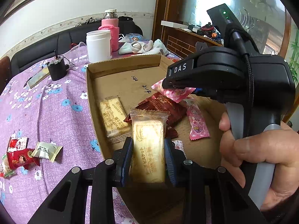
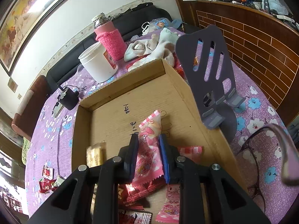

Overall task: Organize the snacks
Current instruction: 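Open both grippers to drop the biscuit pack and candy bar into the tray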

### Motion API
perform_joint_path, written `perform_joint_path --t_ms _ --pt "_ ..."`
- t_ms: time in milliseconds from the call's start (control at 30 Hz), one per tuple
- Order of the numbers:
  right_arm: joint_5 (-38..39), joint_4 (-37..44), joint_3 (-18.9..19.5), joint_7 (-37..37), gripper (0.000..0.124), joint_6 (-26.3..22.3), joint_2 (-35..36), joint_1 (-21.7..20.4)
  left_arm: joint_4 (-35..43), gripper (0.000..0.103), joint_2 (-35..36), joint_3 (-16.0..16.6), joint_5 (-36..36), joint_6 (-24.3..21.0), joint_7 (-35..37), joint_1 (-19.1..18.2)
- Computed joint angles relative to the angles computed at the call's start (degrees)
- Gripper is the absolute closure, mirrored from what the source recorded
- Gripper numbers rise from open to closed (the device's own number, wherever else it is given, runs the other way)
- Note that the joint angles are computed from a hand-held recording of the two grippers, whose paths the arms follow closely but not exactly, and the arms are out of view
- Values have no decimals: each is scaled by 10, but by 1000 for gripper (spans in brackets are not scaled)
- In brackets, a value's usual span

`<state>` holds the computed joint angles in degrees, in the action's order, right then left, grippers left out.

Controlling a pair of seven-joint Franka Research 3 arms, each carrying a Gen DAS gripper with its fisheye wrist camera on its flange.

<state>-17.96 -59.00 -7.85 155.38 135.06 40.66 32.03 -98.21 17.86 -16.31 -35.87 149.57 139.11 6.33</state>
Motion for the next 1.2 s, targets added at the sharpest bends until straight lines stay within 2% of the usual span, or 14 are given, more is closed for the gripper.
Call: perform_joint_path --t_ms 133,200,333,400,433,667,833,1033,1200 --pt "-5 3 -4 4 101 -8 -1 3 -3 68 -3 -3 -7 4 8 2" --pt "-10 0 -5 8 101 -9 -3 5 -6 65 -6 -4 -13 7 13 2" --pt "-19 -10 -8 15 92 -2 -10 8 -12 59 -11 -6 -30 16 25 4" --pt "-28 -13 -11 20 92 -2 -14 11 -13 49 -13 -5 -37 16 30 5" --pt "-31 -16 -11 23 92 0 -16 12 -14 47 -14 -5 -41 18 31 4" --pt "-48 -33 -13 38 92 14 -28 14 -16 46 -16 -3 -55 28 41 2" --pt "-60 -27 -15 46 91 3 -27 17 -19 46 -19 -3 -67 34 48 2" --pt "-72 -39 -15 52 91 30 -34 19 -24 46 -22 -4 -80 52 56 2" --pt "-83 -33 -19 54 90 33 -30 24 -20 46 -19 -1 -74 56 44 0"
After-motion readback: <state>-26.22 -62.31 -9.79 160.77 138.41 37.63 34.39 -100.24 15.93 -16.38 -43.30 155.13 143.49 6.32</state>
